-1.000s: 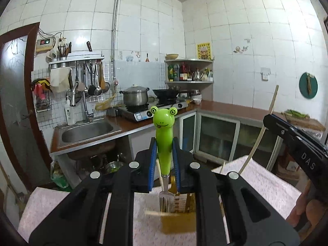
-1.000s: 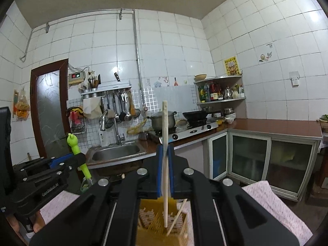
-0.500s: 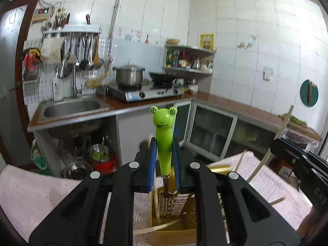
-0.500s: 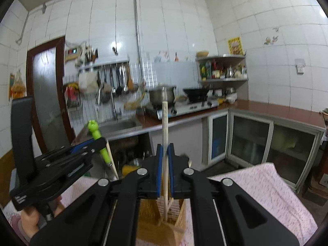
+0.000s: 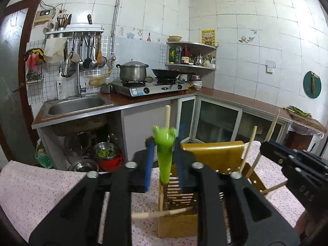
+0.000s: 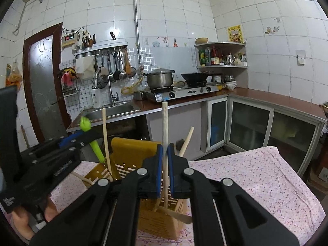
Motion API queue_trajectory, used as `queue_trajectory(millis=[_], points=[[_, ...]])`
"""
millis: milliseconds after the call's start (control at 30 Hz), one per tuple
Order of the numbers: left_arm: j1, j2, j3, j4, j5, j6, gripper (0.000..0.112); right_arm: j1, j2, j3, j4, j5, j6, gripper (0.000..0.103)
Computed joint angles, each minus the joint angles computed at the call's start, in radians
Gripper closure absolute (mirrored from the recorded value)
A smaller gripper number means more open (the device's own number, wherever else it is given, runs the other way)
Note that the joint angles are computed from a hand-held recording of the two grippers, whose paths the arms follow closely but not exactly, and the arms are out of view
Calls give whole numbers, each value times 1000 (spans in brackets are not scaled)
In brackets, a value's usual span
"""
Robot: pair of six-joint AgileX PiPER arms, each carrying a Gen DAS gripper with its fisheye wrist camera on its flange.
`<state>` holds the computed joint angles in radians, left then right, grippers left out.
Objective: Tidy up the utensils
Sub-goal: 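Lower the fork and chopstick into the yellow holder and open both tools, then move the left tool to the metal spoon while the right tool approaches the blue spatula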
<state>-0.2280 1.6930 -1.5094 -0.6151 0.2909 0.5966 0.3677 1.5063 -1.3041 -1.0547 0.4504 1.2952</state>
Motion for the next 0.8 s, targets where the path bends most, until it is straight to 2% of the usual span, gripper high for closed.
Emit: queue_trajectory(millis=[100, 167, 233, 267, 300, 333, 433, 500, 600, 800], points=[[9, -46, 24, -12, 19, 2, 74, 15, -13, -1, 16, 29, -12, 96], [15, -95, 54, 6, 25, -20, 49, 25, -27, -15, 72, 53, -69, 96], [23, -143, 81, 7, 32, -19, 39, 49, -49, -18, 70, 89, -72, 93], [36, -180, 96, 3, 54, -11, 37, 63, -63, -20, 74, 108, -79, 77], [42, -202, 104, 16, 67, -23, 35, 82, -79, -19, 55, 134, -63, 50], [58, -235, 113, 32, 98, -36, 29, 101, -94, -11, 20, 158, -32, 44], [113, -303, 133, 24, 186, -14, 17, 167, -140, 1, 6, 240, -37, 42], [166, -363, 181, 4, 231, 26, 14, 208, -166, 16, 11, 290, -35, 40], [242, -429, 247, -12, 307, 76, 14, 306, -196, 57, -24, 419, 19, 31], [390, -509, 407, -68, 417, 150, 14, 434, -240, 201, -21, 538, 181, 28]])
